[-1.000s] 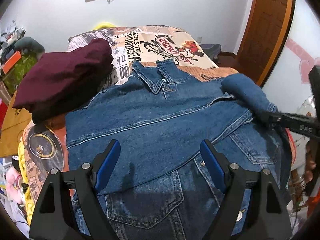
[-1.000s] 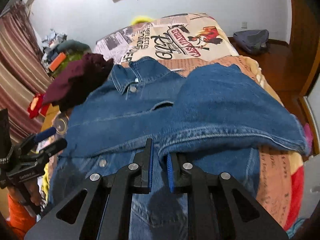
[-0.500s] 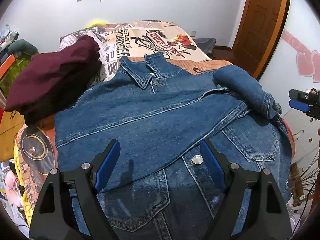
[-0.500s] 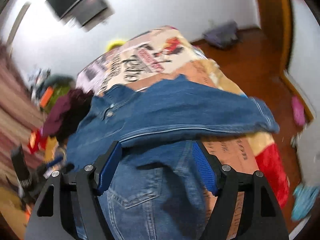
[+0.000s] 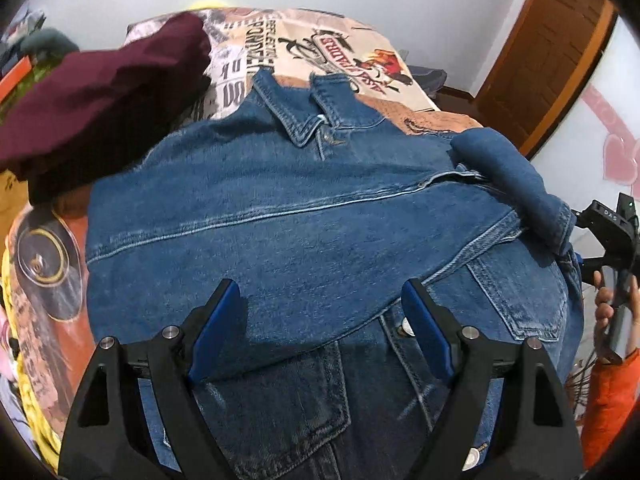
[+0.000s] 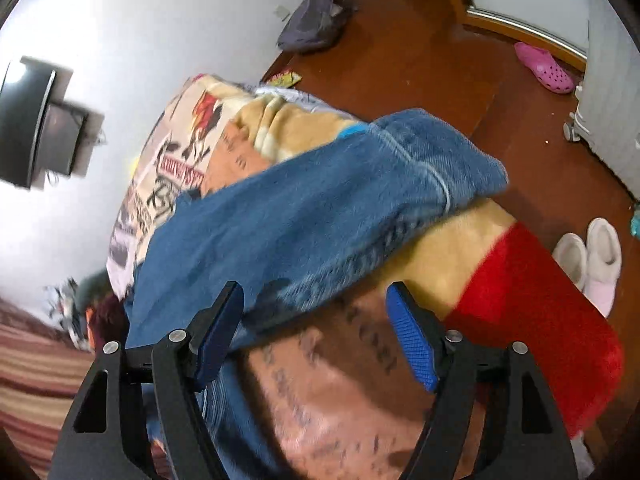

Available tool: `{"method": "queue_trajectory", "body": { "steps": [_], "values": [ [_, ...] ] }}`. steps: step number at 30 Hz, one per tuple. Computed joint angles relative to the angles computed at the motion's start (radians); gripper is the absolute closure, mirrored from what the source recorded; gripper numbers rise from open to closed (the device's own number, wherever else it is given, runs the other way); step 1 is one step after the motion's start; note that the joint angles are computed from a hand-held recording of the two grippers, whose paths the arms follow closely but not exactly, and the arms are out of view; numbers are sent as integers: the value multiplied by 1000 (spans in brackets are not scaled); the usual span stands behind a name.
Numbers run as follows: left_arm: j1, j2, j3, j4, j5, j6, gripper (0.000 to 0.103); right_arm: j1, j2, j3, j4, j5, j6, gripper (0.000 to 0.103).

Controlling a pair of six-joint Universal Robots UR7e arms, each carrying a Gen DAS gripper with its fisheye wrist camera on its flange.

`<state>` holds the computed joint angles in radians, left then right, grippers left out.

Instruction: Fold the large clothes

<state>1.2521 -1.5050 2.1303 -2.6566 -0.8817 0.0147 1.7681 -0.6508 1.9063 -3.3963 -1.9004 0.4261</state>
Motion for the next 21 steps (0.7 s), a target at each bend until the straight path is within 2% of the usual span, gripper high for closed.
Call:
{"method": "queue_trajectory", "body": {
  "steps": [4, 7, 9, 10, 12, 16, 21],
  "values": [
    [6, 12, 1, -20, 41, 10, 21, -11, 34, -43, -26, -17, -6, 31],
    [24, 18, -7, -14, 34, 0, 21, -1, 48, -72, -28, -78, -27, 41],
    [33, 20, -11, -11, 30, -5, 21, 16, 47, -96, 29, -139, -49, 59],
    [36, 22, -12, -11, 32, -2, 21, 27, 45, -106, 55, -168, -68, 62],
    [35, 27, -9, -28, 57, 18, 21, 42, 41, -111, 63, -196, -106, 82],
    [41, 20, -12, -35, 53, 31, 21, 97, 38, -119, 12, -243, -196, 90],
    [32, -12, 10, -105, 59, 85, 21, 188, 37, -132, -104, -217, -322, 91]
  ]
}}
